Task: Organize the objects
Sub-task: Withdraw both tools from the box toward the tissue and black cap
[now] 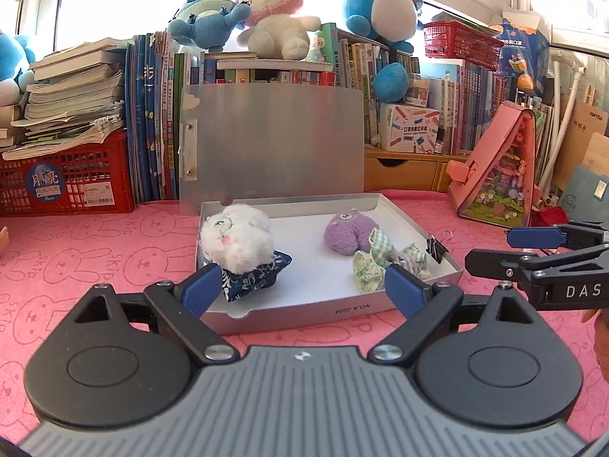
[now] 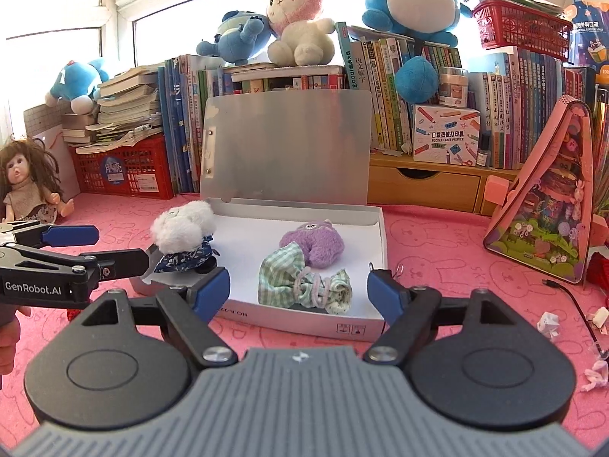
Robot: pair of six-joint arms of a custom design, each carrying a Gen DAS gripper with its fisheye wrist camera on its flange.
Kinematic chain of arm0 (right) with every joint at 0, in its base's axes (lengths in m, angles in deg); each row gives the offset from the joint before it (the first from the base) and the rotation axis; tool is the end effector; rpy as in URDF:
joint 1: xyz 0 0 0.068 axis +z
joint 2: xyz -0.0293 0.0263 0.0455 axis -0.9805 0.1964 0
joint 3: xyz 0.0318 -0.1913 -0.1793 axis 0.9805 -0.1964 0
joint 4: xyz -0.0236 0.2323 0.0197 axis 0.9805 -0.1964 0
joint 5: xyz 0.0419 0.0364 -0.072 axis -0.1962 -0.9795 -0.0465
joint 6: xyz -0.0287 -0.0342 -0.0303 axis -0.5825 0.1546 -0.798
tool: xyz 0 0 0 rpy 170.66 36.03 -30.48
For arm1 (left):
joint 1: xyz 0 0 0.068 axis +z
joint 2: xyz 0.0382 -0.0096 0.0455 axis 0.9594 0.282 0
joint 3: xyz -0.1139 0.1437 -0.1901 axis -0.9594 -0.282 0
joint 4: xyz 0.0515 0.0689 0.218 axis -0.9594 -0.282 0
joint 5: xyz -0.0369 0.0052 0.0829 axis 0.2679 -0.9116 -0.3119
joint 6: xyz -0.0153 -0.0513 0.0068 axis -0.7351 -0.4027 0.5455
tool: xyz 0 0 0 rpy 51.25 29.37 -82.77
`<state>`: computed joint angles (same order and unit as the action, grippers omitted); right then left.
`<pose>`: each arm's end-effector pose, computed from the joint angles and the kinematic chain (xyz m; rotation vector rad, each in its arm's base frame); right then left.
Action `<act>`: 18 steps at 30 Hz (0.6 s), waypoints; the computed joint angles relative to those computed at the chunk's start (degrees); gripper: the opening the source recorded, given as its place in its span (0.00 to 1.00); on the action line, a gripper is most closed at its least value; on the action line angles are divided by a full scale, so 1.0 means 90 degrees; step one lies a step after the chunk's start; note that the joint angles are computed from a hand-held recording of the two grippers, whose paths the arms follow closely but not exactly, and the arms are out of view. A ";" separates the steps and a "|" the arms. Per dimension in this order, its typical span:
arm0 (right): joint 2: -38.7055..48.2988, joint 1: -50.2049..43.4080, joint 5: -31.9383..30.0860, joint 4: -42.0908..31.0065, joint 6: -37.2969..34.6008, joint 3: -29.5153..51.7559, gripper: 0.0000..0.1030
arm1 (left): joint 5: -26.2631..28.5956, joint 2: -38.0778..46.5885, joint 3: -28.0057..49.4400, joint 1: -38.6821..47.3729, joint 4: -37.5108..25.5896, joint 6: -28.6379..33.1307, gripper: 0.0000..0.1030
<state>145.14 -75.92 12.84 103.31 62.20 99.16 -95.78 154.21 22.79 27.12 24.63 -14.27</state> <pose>0.3267 0.0303 0.1642 -0.4926 2.0036 0.3539 0.2721 -0.2527 0.1952 -0.0648 2.0186 -0.0406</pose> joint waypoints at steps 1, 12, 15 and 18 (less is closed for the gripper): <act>-0.0142 -0.0043 -0.0069 0.0106 -0.0061 -0.0253 0.85 | -0.0097 -0.0077 -0.0171 -0.0169 0.0062 -0.0077 0.92; -0.1124 -0.0490 -0.0644 0.0949 -0.0891 -0.2535 0.81 | -0.1292 -0.0093 -0.1241 -0.2033 -0.0036 -0.1479 0.92; -0.1145 -0.0679 -0.0947 0.1156 -0.0890 -0.3030 0.81 | -0.1549 0.0106 -0.1235 -0.2515 -0.0423 -0.2154 0.92; -0.1067 -0.0670 -0.0802 0.1783 -0.0866 -0.3575 0.80 | -0.1659 0.0330 -0.1098 -0.2859 -0.0918 -0.2872 0.92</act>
<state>135.54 -81.95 5.62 119.35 54.41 66.99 -110.72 157.18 12.90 1.40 16.36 -40.12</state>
